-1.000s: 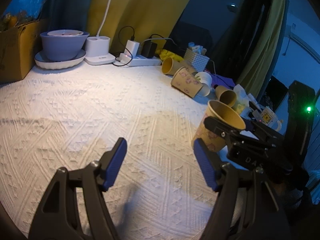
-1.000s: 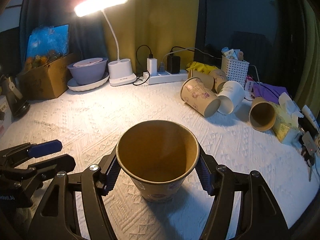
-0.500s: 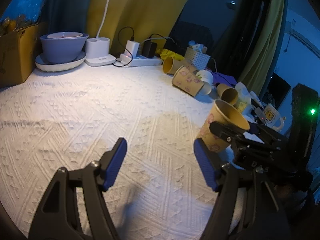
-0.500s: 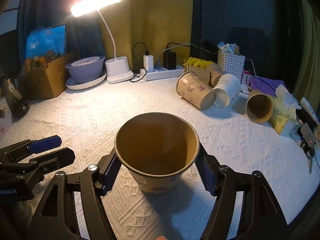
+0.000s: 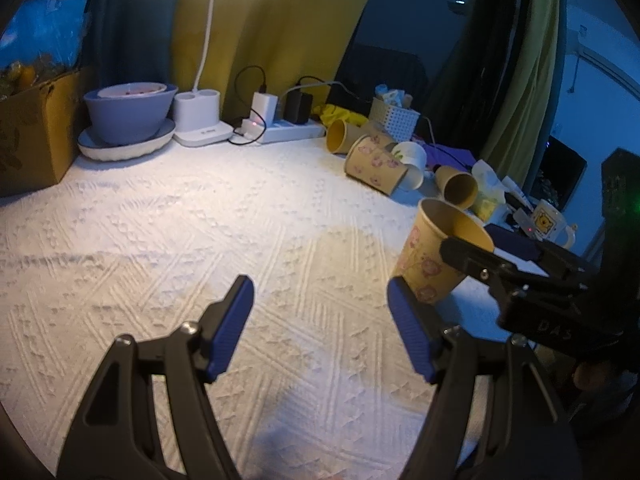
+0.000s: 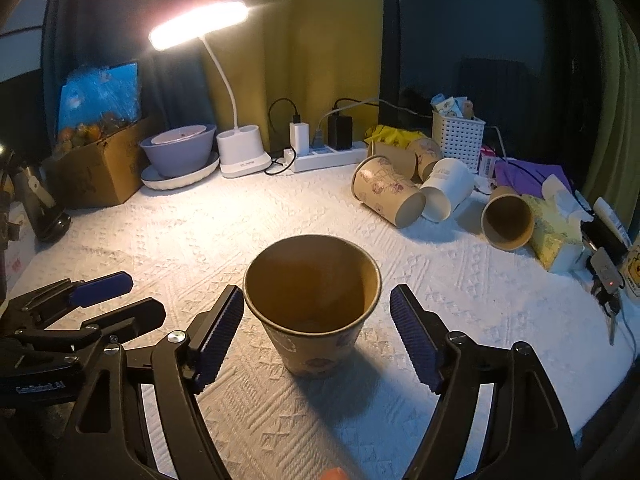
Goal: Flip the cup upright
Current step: 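Lower the upright cup onto the table and open the right tool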
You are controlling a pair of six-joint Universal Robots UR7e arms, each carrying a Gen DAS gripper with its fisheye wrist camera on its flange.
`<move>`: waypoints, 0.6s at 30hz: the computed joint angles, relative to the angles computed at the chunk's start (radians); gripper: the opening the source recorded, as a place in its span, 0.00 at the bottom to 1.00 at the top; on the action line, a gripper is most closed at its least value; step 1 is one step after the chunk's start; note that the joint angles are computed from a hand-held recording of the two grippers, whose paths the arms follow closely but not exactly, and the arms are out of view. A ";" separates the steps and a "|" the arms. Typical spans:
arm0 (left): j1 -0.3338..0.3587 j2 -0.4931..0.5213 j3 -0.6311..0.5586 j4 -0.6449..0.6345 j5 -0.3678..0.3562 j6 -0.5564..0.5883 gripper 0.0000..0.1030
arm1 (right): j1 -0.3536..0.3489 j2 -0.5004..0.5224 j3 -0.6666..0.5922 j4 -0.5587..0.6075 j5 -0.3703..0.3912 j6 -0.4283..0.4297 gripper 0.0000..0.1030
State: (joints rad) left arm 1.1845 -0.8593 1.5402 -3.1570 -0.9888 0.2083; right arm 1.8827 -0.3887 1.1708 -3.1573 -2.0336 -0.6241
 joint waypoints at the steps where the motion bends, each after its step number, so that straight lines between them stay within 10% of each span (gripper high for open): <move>1: -0.003 -0.003 0.005 -0.007 0.004 0.004 0.69 | 0.001 -0.005 0.007 -0.003 0.001 0.001 0.77; 18: -0.082 -0.057 0.092 -0.189 0.021 0.128 0.74 | 0.039 -0.115 0.144 -0.141 0.001 -0.011 0.78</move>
